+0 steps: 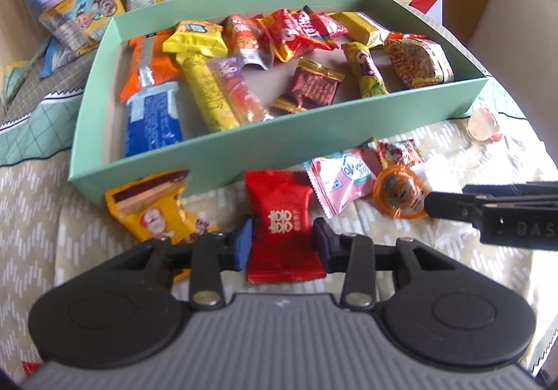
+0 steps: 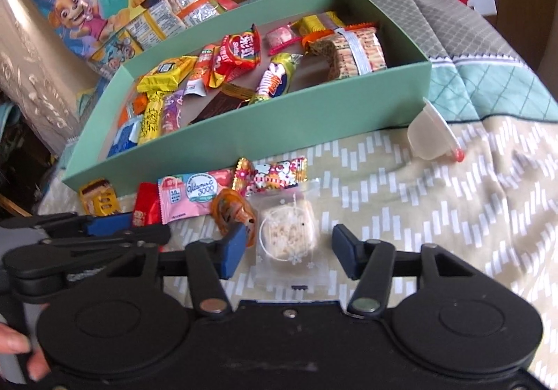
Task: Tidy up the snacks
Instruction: 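Grasp the red square packet with left tool while right tool grasps the clear candy packet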
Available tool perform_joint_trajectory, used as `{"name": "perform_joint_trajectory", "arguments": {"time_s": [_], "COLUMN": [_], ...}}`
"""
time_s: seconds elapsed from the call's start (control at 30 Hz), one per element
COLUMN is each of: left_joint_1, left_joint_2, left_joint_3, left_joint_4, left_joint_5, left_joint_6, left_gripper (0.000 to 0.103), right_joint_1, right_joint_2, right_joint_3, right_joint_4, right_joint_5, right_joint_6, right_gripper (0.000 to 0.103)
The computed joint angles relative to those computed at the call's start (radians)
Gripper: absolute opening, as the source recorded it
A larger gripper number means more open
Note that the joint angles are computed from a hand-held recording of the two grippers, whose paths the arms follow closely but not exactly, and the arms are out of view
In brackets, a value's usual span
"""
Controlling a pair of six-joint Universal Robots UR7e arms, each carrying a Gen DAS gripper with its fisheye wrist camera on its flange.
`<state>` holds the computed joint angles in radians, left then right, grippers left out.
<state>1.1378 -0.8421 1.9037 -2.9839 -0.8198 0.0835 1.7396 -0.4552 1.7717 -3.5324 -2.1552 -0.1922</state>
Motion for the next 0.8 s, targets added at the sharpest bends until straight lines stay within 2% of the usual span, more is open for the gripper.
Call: {"name": "perform_joint_trajectory", "arguments": {"time_s": [0.03,0.27,0.3,0.43,0.47,0.53,0.57,0.6,0.63,0.67,0.8], "left_joint_1": [0.000,-0.004,-0.005,-0.004,-0.005,-0.009,-0.013,-0.018,-0.021,-0.019,-0.012], "left_joint_2": [-0.006,-0.063,-0.064,-0.048,-0.042,-0.028,-0.021,-0.016,-0.016,-0.025,-0.074], "left_joint_3": [0.007,0.052,0.055,0.035,0.030,0.029,0.032,0.037,0.042,0.042,0.048], "left_joint_4": [0.001,0.061,0.062,0.068,0.065,0.047,0.031,0.013,0.005,0.019,0.091], "left_joint_5": [-0.001,-0.023,-0.022,-0.012,-0.008,0.008,0.021,0.039,0.045,0.034,-0.026], "left_joint_6": [-0.003,-0.040,-0.040,-0.047,-0.042,-0.015,0.002,0.021,0.034,0.024,-0.033], "left_gripper": [0.037,0.038,0.039,0.056,0.057,0.056,0.052,0.037,0.034,0.033,0.032], "right_joint_1": [0.004,-0.003,-0.002,0.006,0.007,0.009,0.012,0.016,0.020,0.023,0.010], "right_joint_2": [0.009,-0.004,-0.005,0.009,0.014,0.028,0.038,0.047,0.053,0.053,-0.002], "right_joint_3": [-0.005,0.035,0.037,0.022,0.016,0.006,0.000,-0.005,-0.009,-0.008,0.027], "right_joint_4": [-0.011,-0.058,-0.059,-0.058,-0.061,-0.081,-0.093,-0.104,-0.111,-0.109,-0.053], "right_joint_5": [-0.017,-0.013,-0.016,-0.040,-0.043,-0.054,-0.063,-0.073,-0.085,-0.087,-0.024], "right_joint_6": [-0.019,-0.034,-0.040,-0.062,-0.066,-0.088,-0.106,-0.127,-0.148,-0.153,-0.066], "right_gripper": [0.039,0.037,0.037,0.038,0.038,0.039,0.039,0.038,0.037,0.036,0.032]}}
